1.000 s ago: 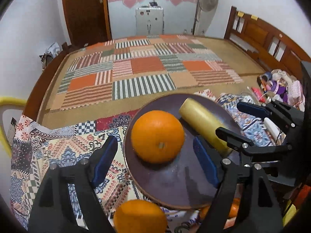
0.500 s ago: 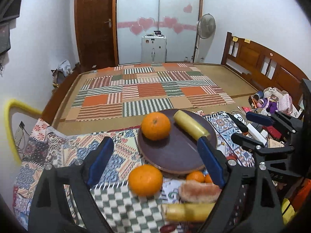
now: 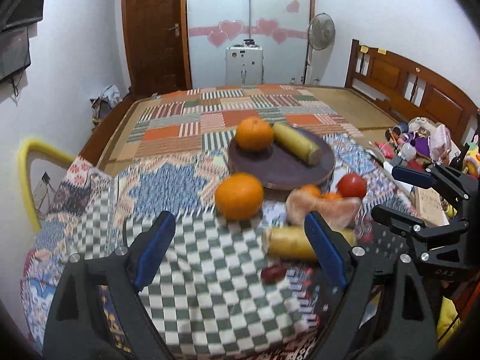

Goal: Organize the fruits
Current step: 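Grasp the small dark red date with the left gripper while the right gripper grasps the yellow corn cob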

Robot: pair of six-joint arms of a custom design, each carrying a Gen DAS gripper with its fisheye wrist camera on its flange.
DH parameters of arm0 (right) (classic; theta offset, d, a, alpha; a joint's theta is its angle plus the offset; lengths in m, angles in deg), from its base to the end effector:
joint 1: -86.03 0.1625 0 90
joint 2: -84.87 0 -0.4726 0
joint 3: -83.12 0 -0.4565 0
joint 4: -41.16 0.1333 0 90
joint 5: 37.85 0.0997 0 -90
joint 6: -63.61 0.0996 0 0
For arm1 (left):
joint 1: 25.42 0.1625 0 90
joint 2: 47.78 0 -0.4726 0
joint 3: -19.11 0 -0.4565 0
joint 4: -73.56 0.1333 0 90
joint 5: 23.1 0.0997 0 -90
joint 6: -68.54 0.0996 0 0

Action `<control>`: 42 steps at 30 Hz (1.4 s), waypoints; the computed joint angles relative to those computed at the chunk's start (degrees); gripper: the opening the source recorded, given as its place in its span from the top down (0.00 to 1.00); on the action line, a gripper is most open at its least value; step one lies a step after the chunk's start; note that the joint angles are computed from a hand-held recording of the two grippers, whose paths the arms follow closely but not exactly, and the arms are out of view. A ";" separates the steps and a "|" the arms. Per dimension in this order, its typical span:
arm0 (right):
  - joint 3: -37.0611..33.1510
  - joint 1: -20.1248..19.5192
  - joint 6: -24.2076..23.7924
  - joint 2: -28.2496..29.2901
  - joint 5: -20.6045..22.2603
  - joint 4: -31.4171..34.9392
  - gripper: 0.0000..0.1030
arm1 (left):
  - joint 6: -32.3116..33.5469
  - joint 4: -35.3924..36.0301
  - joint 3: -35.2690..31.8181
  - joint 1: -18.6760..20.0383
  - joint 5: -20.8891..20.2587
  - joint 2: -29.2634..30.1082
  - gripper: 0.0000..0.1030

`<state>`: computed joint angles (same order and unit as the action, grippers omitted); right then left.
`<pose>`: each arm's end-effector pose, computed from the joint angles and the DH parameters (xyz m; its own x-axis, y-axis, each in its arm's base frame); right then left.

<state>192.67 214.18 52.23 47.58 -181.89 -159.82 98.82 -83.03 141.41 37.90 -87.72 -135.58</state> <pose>0.4303 -0.4625 0.0308 -0.6642 -0.0863 0.7425 -0.6253 0.6085 -0.4886 -0.0792 -0.5496 0.3529 -0.5936 0.5563 -0.5815 0.7871 0.5518 -0.2757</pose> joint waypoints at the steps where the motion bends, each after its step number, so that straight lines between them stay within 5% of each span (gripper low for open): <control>1: 0.33 -0.10 0.67 0.09 0.63 0.38 0.37 | -0.33 0.32 0.38 0.36 -0.15 -0.37 0.14; 12: 1.81 -2.26 3.99 1.98 4.86 0.72 0.37 | -0.77 1.92 3.04 4.26 -2.90 0.20 0.32; 17: 2.06 -3.26 4.31 1.73 7.17 0.89 0.54 | 0.49 2.66 3.16 4.66 -3.24 2.20 0.48; 23: 2.16 -3.66 3.94 1.93 8.97 0.97 0.56 | 0.81 1.23 3.20 4.77 -3.62 3.76 0.54; 28: 2.14 -3.22 3.87 2.33 8.35 0.34 0.57 | 1.12 0.04 3.54 4.38 -3.71 4.19 0.75; 37: 3.80 -2.12 8.34 0.00 12.63 5.46 0.68 | 1.16 0.62 3.84 4.90 -4.22 2.27 0.78; 42: 1.63 -1.18 7.81 0.82 11.19 7.84 0.68 | 1.37 1.26 4.39 5.47 -4.81 -0.56 0.78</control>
